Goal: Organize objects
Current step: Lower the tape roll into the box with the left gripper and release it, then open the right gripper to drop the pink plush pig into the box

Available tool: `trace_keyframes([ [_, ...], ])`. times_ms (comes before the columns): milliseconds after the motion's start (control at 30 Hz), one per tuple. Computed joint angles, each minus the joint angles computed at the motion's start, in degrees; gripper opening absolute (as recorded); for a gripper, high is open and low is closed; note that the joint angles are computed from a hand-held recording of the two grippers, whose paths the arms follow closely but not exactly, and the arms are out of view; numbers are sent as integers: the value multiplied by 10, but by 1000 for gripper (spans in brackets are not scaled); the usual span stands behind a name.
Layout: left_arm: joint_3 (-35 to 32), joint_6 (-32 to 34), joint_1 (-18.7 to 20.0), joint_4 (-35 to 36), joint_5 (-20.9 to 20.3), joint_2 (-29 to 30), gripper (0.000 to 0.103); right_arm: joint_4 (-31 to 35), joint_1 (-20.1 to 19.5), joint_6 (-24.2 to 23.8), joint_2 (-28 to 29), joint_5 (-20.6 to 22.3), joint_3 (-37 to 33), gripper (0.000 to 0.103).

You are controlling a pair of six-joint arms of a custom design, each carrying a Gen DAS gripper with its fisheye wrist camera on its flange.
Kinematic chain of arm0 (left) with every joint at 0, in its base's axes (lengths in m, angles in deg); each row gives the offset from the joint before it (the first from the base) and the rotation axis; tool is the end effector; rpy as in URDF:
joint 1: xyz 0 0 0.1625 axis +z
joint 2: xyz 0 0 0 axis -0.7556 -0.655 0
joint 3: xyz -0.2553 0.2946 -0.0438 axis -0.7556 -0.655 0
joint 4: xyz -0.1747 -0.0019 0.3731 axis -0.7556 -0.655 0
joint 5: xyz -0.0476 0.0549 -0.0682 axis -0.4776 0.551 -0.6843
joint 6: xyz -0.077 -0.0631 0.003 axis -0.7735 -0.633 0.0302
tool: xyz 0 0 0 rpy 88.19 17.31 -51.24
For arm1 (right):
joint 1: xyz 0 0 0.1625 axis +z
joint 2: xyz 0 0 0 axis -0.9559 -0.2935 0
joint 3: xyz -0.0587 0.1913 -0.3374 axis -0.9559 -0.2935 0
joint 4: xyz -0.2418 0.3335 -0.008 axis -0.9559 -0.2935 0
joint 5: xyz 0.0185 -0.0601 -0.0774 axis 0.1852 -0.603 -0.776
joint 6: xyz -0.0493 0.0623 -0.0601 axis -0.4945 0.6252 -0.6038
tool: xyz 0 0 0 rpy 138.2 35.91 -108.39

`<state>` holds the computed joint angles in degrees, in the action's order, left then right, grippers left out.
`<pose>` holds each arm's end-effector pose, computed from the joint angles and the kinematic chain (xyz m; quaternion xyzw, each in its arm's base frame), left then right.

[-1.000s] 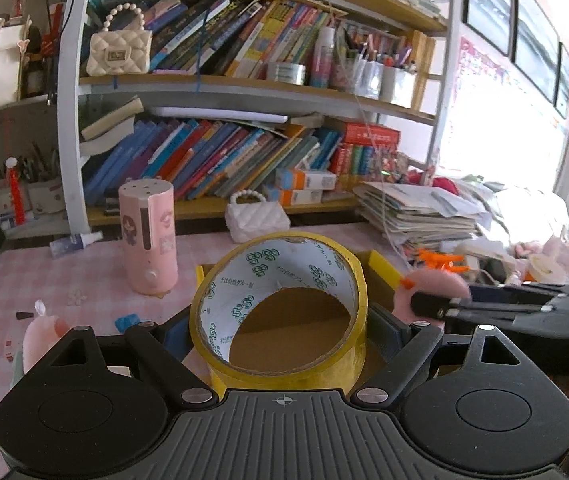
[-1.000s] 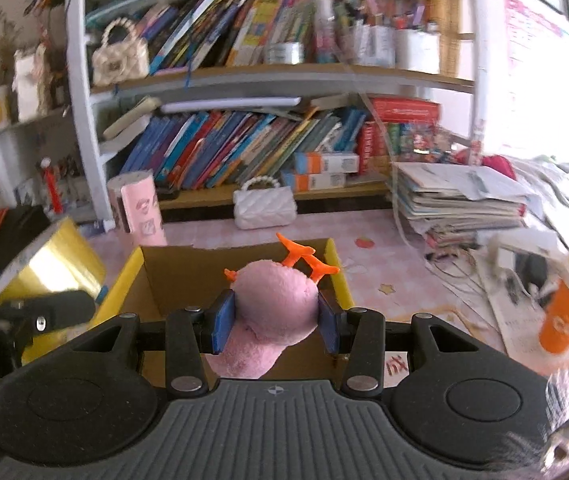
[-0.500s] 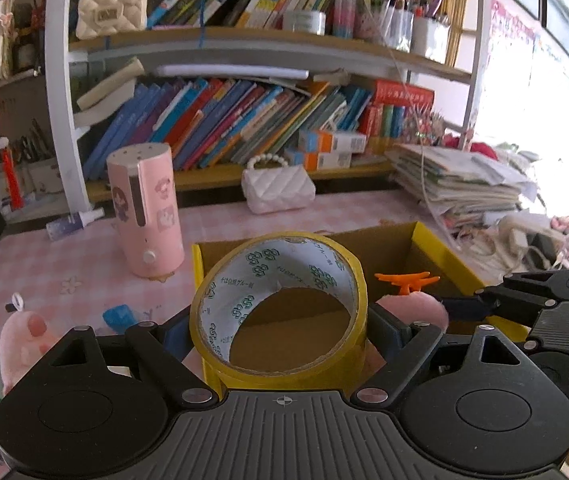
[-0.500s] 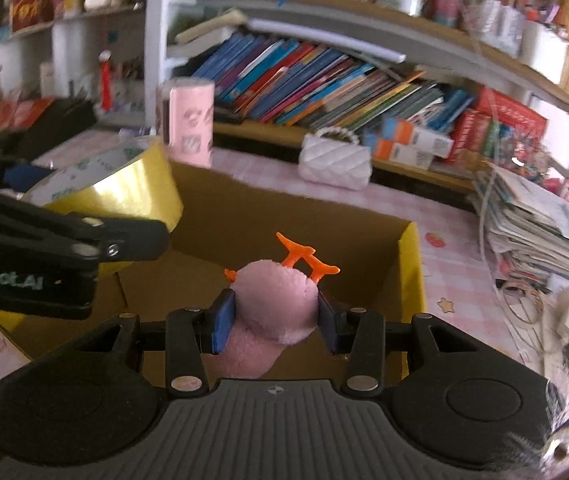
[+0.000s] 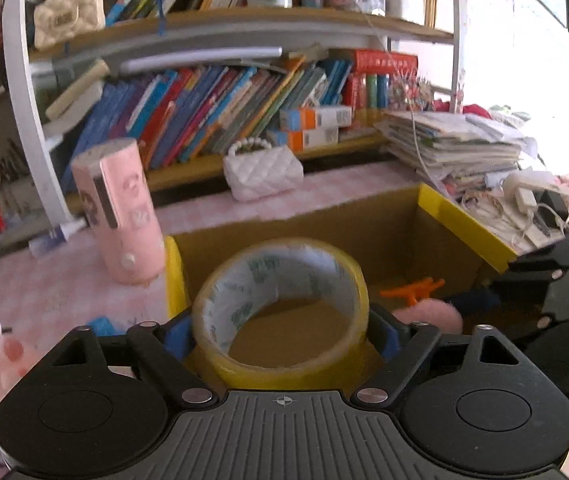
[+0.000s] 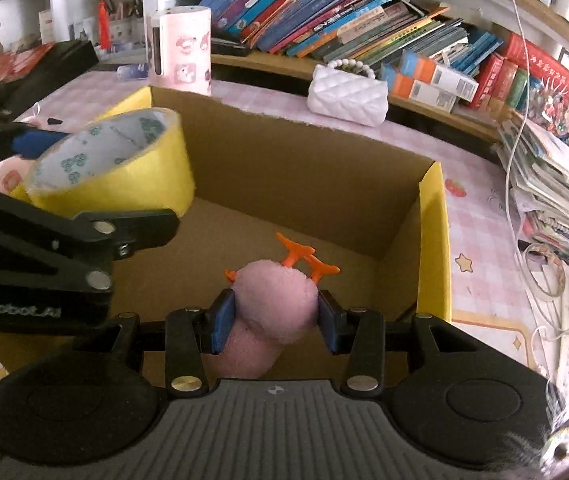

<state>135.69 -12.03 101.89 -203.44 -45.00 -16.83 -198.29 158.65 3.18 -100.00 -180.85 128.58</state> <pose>-0.3054 -0.7441 -0.0304 0.2670 0.8263 -0.3833 0.3147 0.0449 -0.7789 0.2175 0.3669 -0.8527 0.2205 0.2994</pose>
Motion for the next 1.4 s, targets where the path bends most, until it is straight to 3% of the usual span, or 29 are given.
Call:
trace_keyframes([
  [133,-29,-4,3,25,-11,14,82,16,-5,27,-3,-4,-8,41],
  [433,-75,7,2,57,-13,40,82,18,-13,39,-8,-2,-13,41],
  [633,-66,24,-3,24,-1,43,85,11,-14,36,-9,4,-11,42],
  [767,-39,41,-14,-34,-5,34,91,-12,-18,35,-18,32,7,49],
  [967,18,56,-34,-125,7,8,95,-63,-19,46,-40,68,49,51],
  [1200,121,37,-54,-213,24,-47,95,-178,-16,69,-80,99,131,51],
  [1400,218,3,-71,-269,33,-96,96,-312,-12,87,-114,98,219,54],
])
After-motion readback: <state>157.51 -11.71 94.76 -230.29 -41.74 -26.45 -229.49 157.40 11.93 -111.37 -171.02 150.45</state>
